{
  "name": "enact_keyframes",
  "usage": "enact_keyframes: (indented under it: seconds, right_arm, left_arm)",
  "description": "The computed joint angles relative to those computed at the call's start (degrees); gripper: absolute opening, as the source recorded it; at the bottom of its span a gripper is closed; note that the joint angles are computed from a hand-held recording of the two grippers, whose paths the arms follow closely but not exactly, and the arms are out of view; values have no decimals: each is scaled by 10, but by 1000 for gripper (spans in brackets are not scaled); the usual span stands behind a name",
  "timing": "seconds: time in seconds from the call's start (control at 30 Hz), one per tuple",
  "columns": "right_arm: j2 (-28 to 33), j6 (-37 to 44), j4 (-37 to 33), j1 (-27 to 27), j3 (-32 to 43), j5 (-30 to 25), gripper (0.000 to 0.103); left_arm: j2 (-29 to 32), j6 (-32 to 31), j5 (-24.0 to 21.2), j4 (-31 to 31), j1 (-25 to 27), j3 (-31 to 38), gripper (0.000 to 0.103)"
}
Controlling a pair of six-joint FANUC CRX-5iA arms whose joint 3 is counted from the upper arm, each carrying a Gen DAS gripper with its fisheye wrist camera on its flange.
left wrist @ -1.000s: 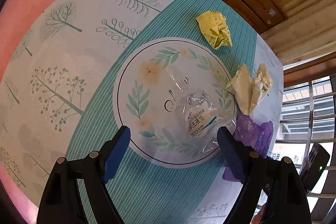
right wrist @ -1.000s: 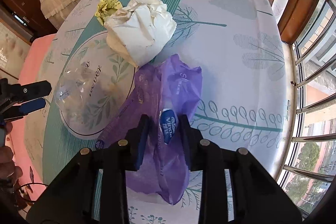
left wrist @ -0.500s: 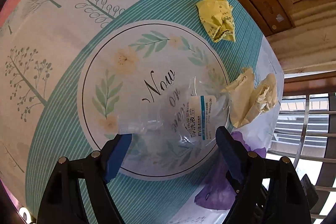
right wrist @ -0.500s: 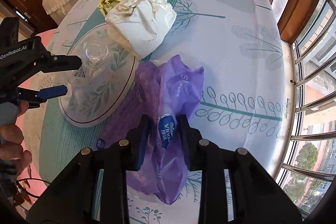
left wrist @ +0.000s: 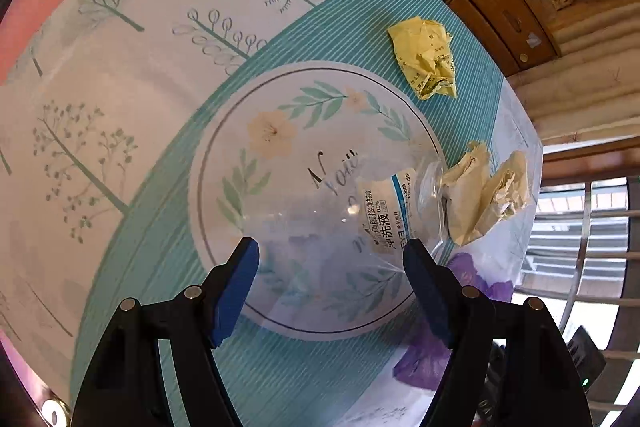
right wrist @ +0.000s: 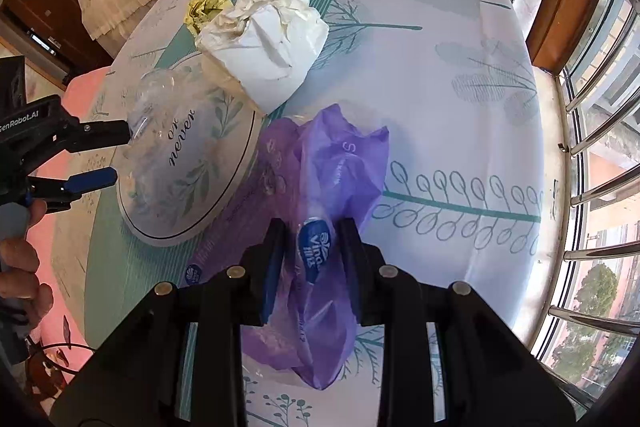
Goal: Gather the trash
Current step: 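Grasp the clear plastic bottle bag with left gripper while right grasps the purple bag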
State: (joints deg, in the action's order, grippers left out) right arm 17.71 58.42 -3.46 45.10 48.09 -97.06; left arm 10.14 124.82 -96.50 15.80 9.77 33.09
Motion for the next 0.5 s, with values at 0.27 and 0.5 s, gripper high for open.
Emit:
enact_keyframes:
  seconds: [0.27,0.5]
  right_arm:
    - [-9,-7,-2,-2,-13,11,25]
    - [-9,-16,-4,-4,-11,8,25]
  left_arm:
    - [23,-224,-73,-85,-28,110,79]
    - [49,-397,-86,-154,-73,151,80]
